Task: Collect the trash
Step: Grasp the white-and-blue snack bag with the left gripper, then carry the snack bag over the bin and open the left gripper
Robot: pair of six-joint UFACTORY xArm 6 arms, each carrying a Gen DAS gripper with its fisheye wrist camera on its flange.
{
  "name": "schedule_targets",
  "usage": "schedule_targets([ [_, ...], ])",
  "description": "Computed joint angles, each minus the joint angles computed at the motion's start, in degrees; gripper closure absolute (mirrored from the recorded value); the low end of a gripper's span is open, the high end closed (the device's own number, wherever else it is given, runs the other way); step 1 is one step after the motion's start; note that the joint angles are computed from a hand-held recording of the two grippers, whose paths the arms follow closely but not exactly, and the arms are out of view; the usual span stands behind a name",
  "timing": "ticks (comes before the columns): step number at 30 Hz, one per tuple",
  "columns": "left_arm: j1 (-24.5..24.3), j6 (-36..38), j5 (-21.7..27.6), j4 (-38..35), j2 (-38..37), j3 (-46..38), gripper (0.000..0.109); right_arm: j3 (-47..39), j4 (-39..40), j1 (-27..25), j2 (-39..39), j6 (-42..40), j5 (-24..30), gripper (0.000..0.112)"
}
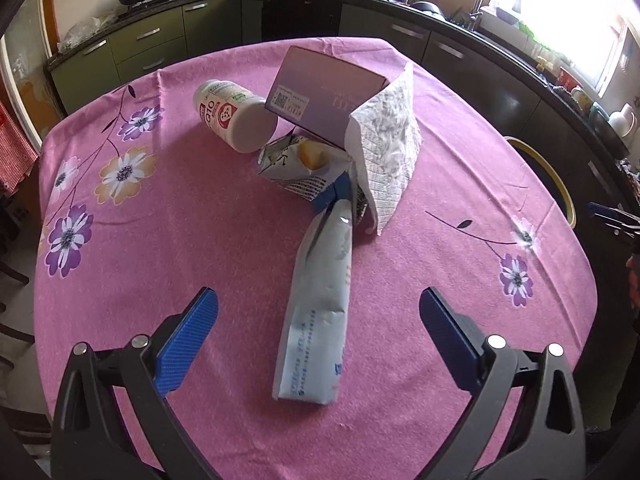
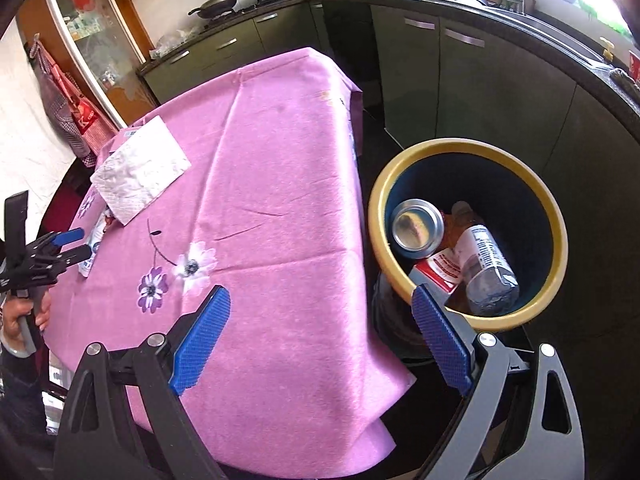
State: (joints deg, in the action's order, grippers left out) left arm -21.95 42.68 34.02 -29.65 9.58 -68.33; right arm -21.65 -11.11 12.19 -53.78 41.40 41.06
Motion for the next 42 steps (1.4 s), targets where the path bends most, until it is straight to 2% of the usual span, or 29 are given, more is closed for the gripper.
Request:
schedule_targets([
  [3,0.1,-0.1,0.9,0.5,2.7,-2.7,0.013,-0.8,-1.8,2.3,1.5,1.9,-1.3,0.021],
  [5,-0.1,-0.3,1.1,1.3,3.6,-3.5,0.025,-1.0,-2.3,3.4,2.2,2.8,-2.2,0.021],
  [7,-0.5,-0.2,0.1,1.9,3.6,-3.2,0.028,-1.1,-1.2,3.4,3.1,1.7,-3.5,0.021],
  [17,-0.8,-1.9,-0.4,4.7,3.9,-4.1,0.058,-0.8,0.6,3.8,4.6,1.3,-5.8,0.021],
  [21,-1.3,-2.5,-2.3,6.9,3.2,-2.8,0.064,-0.5,1.0,3.8,4.4,1.4,-5.8,0.021],
  [26,-1.7,-0.9,-2.9,6.1,0.7,0.3,0.079,-0.3,1.3,3.8,4.3,1.3,-6.1,0.021],
  [36,-0.9,2.1,-2.1,3.8,-4.2,4.7,0.083,-0.2,1.7,4.4,4.5,1.3,-7.0,0.021],
  [42,-2.9,6.0,1.1,0.8,-9.7,6.8,0.085,0.8,-0.3,3.8,0.7,3.4,-5.2,0.021],
])
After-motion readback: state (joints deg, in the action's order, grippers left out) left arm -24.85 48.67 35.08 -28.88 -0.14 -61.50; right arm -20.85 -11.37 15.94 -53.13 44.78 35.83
